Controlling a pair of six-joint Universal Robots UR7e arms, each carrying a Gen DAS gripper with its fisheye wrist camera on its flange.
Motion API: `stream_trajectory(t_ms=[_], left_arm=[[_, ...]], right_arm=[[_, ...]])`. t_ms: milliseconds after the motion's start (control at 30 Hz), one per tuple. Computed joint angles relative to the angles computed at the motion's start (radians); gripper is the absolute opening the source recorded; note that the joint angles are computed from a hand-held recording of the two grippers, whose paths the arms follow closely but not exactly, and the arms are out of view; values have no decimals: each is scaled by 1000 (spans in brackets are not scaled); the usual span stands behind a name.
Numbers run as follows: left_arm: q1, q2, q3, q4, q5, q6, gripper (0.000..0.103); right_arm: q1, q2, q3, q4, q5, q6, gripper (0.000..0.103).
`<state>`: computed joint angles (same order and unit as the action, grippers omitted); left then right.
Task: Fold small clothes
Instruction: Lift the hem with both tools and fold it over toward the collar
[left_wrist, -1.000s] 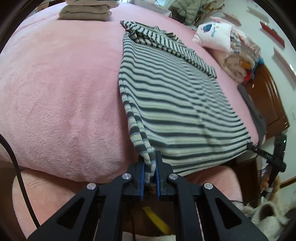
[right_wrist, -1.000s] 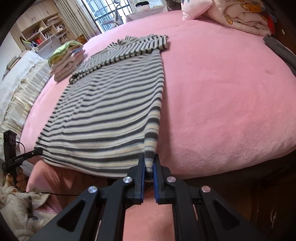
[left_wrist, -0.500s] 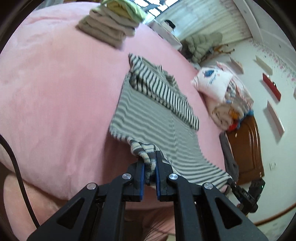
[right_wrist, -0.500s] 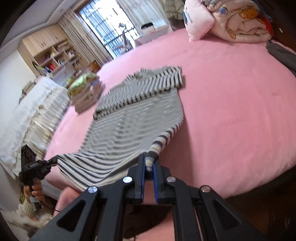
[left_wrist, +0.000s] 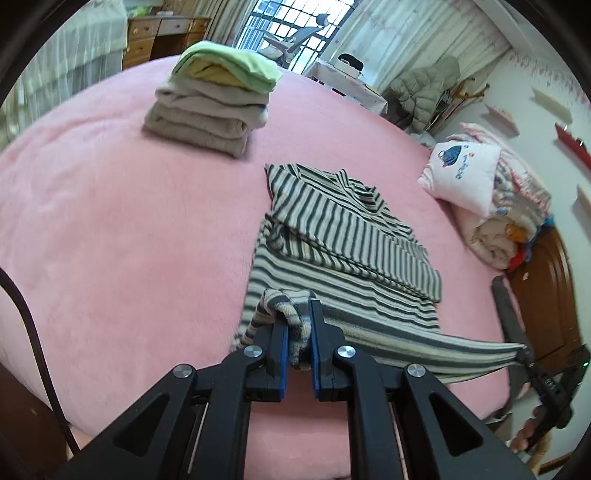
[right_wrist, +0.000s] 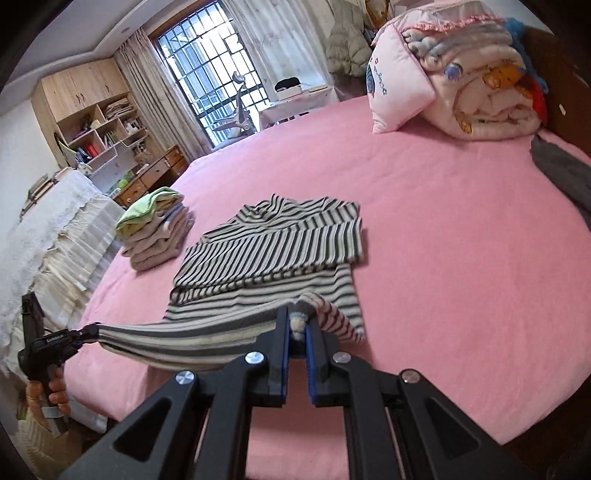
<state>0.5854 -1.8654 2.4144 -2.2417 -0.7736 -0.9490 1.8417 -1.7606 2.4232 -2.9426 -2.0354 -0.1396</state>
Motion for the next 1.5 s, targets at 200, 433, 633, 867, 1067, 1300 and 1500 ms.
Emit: stream_trajectory(t_ms=[200, 433, 633, 867, 1067, 1300, 1500], left_arm=[[27, 108, -61, -16, 50, 66, 7], [72, 196, -117, -75, 62, 149, 7], [116, 268, -191, -77, 89, 189, 7], [194, 438, -340, -190, 139, 338, 7], [281, 632, -530, -249, 146, 443, 8], [393, 834, -774, -242, 125, 497, 8], [472, 955, -932, -194, 93, 497, 8]], right_arm=[[-5, 71, -44, -33, -32, 2, 7], [-10, 140, -96, -55, -53, -2, 7], [-3, 232, -170, -96, -74, -20, 7], [2, 414, -318, -183, -155, -88, 7], [-33, 588, -500, -219, -209, -108, 7], [-71, 745, -693, -197, -217, -122, 7], [-103, 863, -834, -133, -235, -124, 7]])
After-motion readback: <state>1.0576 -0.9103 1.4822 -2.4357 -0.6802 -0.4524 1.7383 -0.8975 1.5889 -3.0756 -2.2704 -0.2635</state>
